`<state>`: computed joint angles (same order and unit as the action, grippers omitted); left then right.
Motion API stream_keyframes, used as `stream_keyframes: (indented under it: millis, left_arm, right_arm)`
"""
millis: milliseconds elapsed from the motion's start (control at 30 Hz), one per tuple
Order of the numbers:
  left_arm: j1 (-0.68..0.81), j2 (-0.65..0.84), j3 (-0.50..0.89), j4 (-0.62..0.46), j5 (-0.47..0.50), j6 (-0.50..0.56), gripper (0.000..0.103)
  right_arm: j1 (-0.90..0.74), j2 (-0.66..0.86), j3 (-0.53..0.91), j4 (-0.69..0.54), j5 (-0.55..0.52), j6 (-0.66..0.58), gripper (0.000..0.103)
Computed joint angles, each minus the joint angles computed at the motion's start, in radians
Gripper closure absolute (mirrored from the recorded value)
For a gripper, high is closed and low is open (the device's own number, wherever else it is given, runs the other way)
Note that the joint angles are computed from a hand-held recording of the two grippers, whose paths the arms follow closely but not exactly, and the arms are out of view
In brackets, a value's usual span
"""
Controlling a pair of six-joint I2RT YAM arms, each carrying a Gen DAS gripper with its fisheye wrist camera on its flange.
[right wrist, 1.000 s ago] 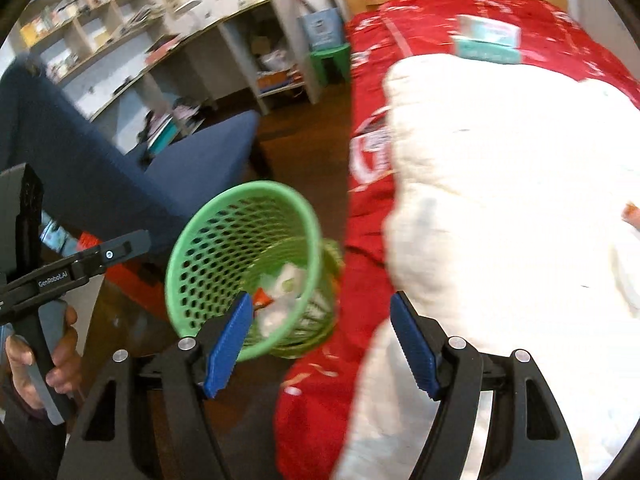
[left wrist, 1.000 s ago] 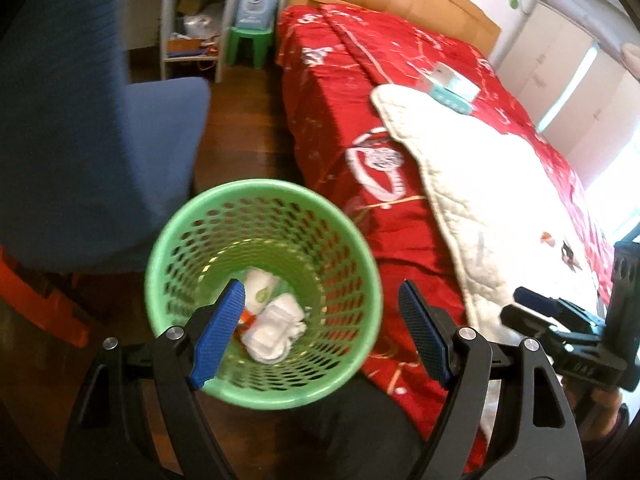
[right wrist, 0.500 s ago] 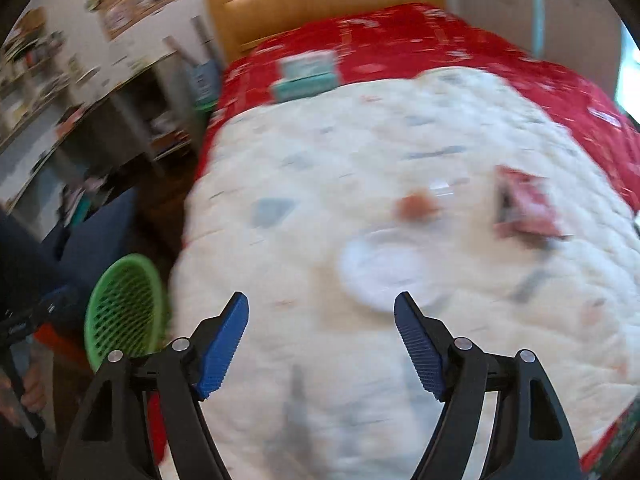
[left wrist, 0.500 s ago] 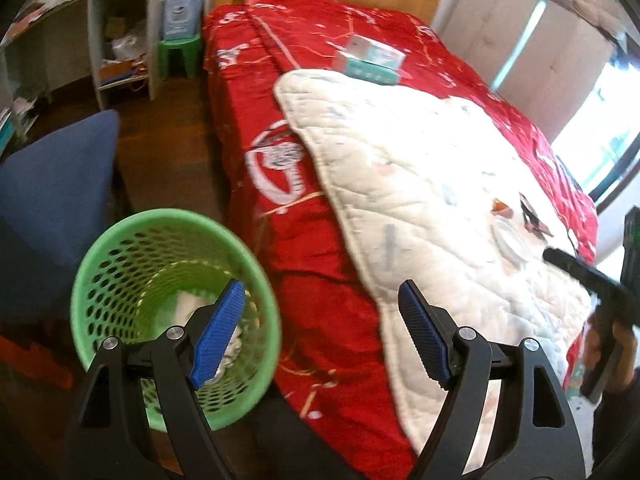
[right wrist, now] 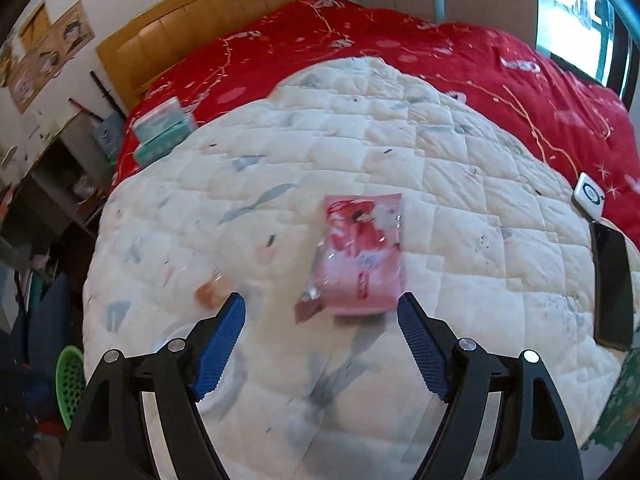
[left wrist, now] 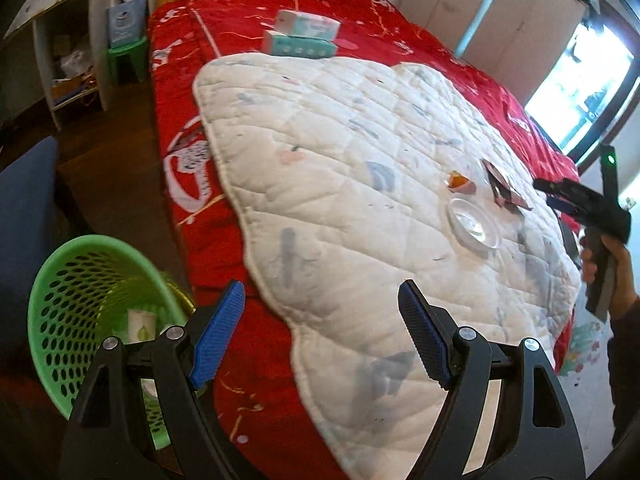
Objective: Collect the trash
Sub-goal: 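Move both grippers back over the quilt toward the remaining items, then grasp the pink snack wrapper with the right gripper while the left reaches the clear cup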
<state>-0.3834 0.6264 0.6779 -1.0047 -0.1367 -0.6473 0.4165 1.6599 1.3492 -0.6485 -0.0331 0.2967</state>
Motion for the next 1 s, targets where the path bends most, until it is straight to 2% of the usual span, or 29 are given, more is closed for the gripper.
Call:
stream_keyframes:
  millis: [267,467,733,1000]
  left_arm:
    - [-0.036,0.104,-0.004,0.075,-0.004,-0.018,0.024]
    - [-0.014,0.191,0.013,0.140,0.023,0.007,0.024]
    - [-0.009,0.452,0.154,0.301,0.060,0.072,0.022]
    - [-0.015,0.759,0.391,0.397,0.132,0.133,0.022]
  right_arm:
    - [-0.038,0.179,0.132,-0.004,0.001,-0.025,0.027]
    - [-0.050,0.278,0.204,-0.014,-0.015,-0.027,0.027]
    - [-0.044,0.331,0.239,-0.020,0.019,-0.074,0.027]
    - [-0.047,0.341,0.225,-0.001,0.031,-0.122,0.030]
